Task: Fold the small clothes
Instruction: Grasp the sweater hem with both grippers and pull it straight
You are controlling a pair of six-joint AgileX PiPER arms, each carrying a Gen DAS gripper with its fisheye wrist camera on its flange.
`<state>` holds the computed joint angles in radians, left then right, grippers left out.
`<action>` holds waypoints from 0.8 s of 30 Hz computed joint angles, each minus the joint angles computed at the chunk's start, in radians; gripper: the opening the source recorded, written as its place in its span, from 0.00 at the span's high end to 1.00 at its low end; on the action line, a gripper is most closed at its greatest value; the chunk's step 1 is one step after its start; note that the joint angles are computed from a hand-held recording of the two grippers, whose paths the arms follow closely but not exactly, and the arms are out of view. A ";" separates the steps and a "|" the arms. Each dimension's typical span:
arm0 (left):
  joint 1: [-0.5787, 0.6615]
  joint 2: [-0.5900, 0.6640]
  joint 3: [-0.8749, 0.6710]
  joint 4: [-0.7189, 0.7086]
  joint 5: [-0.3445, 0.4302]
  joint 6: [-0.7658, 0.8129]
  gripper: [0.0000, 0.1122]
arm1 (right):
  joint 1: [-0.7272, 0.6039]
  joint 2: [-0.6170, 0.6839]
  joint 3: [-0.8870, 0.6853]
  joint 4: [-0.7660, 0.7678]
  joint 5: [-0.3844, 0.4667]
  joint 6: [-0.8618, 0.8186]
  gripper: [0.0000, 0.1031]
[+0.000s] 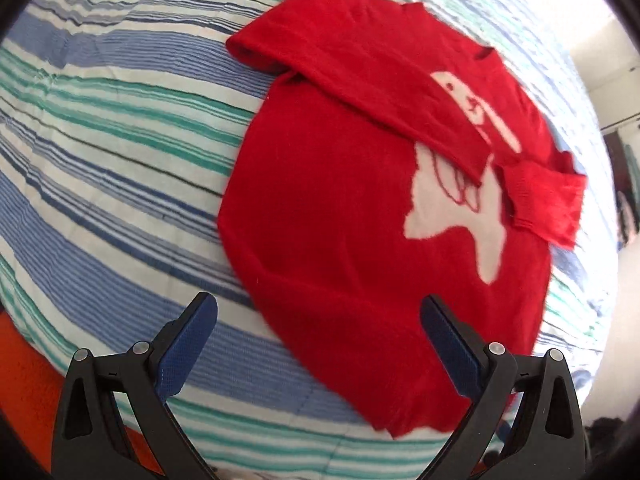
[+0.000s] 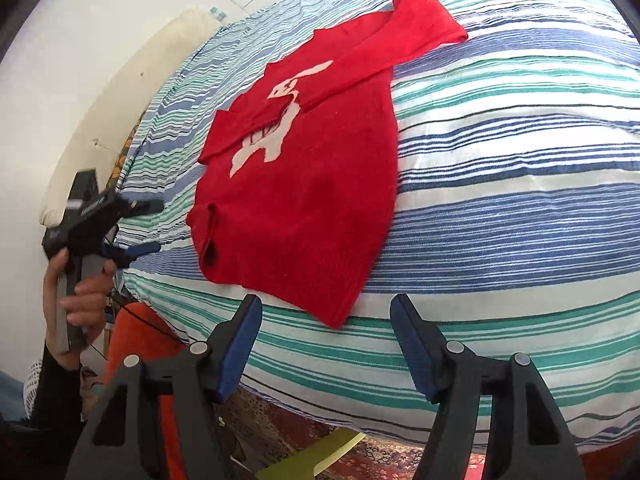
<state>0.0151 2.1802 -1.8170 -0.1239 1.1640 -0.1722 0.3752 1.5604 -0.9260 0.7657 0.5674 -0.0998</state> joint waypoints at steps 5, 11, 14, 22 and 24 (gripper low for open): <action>-0.041 0.001 0.084 0.167 -0.026 -0.038 0.14 | 0.038 0.016 -0.014 -0.107 -0.012 0.040 0.35; 0.178 -0.327 0.553 0.220 -0.204 0.107 0.15 | -0.009 -0.025 0.049 -0.033 -0.031 -0.034 0.35; 0.315 -0.425 0.642 -0.040 -0.228 0.335 0.15 | -0.046 -0.019 0.065 0.100 -0.022 -0.150 0.35; 0.234 -0.388 0.732 -0.366 -0.274 0.592 0.60 | -0.151 0.100 0.072 0.546 0.091 -0.531 0.35; 0.224 -0.379 0.718 -0.383 -0.238 0.626 0.95 | -0.155 0.145 0.050 0.620 0.148 -0.615 0.38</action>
